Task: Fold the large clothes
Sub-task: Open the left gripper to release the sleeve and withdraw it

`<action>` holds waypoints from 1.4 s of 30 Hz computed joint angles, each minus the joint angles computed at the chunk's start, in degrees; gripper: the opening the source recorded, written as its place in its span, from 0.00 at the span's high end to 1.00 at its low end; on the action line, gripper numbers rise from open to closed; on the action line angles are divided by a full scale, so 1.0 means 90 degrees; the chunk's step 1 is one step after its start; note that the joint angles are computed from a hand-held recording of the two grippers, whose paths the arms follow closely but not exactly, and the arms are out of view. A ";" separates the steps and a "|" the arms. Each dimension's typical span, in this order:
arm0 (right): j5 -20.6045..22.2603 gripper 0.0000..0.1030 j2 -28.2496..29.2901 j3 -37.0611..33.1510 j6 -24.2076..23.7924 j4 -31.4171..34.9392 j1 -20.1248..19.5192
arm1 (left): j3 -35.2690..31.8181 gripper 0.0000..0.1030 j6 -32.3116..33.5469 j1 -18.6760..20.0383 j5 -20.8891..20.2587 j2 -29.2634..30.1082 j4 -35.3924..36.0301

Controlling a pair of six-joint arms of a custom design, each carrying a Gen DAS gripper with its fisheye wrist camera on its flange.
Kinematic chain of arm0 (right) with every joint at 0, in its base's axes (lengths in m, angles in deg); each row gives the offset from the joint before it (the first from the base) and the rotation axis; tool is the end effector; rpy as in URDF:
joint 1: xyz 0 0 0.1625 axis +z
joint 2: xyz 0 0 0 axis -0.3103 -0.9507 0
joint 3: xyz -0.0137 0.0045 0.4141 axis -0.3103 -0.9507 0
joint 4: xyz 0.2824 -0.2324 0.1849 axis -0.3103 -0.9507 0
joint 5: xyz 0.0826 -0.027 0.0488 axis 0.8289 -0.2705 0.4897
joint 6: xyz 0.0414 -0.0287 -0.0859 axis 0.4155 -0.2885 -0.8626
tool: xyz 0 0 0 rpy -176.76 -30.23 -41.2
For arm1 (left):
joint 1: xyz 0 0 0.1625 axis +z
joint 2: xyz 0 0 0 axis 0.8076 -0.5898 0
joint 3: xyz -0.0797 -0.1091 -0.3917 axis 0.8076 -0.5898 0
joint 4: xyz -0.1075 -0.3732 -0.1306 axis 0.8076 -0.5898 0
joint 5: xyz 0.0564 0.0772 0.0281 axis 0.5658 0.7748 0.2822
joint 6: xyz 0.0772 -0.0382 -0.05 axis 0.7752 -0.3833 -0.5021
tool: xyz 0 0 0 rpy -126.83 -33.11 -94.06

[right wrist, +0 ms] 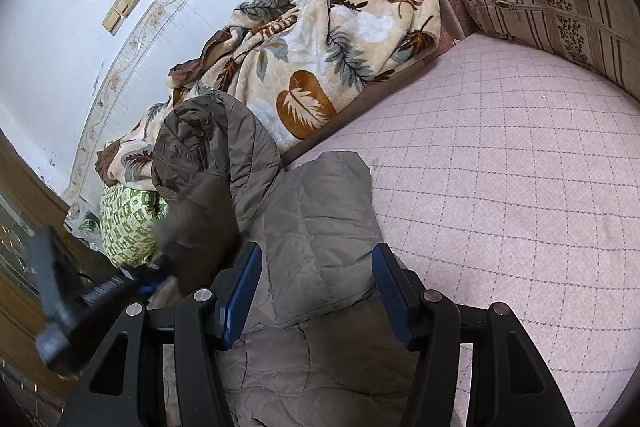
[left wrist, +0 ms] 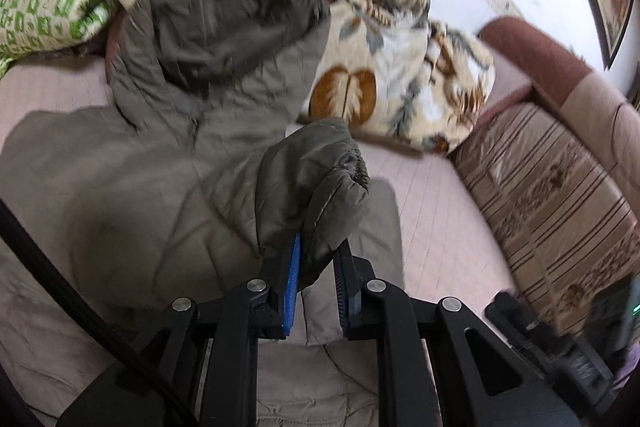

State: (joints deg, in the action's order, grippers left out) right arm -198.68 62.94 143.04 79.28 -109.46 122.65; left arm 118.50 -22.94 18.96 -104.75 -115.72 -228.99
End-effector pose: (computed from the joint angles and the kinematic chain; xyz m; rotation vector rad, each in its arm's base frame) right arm 0.2691 -0.6851 0.0515 -0.1961 -2.5532 1.3977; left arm -0.0774 -0.7989 0.2729 0.5213 2.7427 -0.7707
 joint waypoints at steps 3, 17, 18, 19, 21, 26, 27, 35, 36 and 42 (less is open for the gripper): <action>-0.0005 0.40 0.0010 -0.0023 -0.0002 0.0024 0.0003 | 0.0094 0.86 0.0060 0.0006 0.0152 0.0095 -0.0015; -0.0153 0.40 0.0089 -0.0185 0.0008 0.0093 0.0013 | 0.0378 0.44 -0.0087 0.0058 -0.0578 -0.0323 0.0615; -0.0216 0.40 0.0111 -0.0212 -0.0008 0.0071 0.0026 | 0.0419 0.44 -0.0024 0.0052 -0.0587 -0.0401 0.0576; -0.0272 0.40 0.0142 -0.0261 -0.0043 0.0079 0.0043 | 0.0439 0.43 0.0070 0.0068 -0.0564 -0.0519 0.0520; -0.0405 0.40 0.0237 -0.0412 -0.0191 0.0138 0.0096 | 0.0361 0.43 0.0144 0.0143 -0.0473 -0.0651 0.0431; -0.0564 0.40 0.0595 -0.0984 -0.0650 0.0443 0.0249 | -0.0345 0.42 0.0401 0.0433 0.0539 -0.0635 0.0429; -0.0616 0.40 0.0693 -0.1143 -0.0753 0.0521 0.0290 | -0.0527 0.42 0.0475 0.0511 0.0768 -0.0602 0.0403; -0.0801 0.40 0.1822 -0.2965 -0.1759 0.1617 0.0560 | -0.2273 0.42 0.0700 0.1072 0.1762 0.0158 0.1153; -0.0842 0.40 0.1973 -0.3213 -0.1799 0.1798 0.0560 | -0.2418 0.42 0.0759 0.1116 0.1752 0.0244 0.1243; -0.1333 0.40 0.2684 -0.4432 -0.1789 0.2732 0.0505 | -0.2578 0.42 0.1035 0.1256 0.1717 0.0474 0.1314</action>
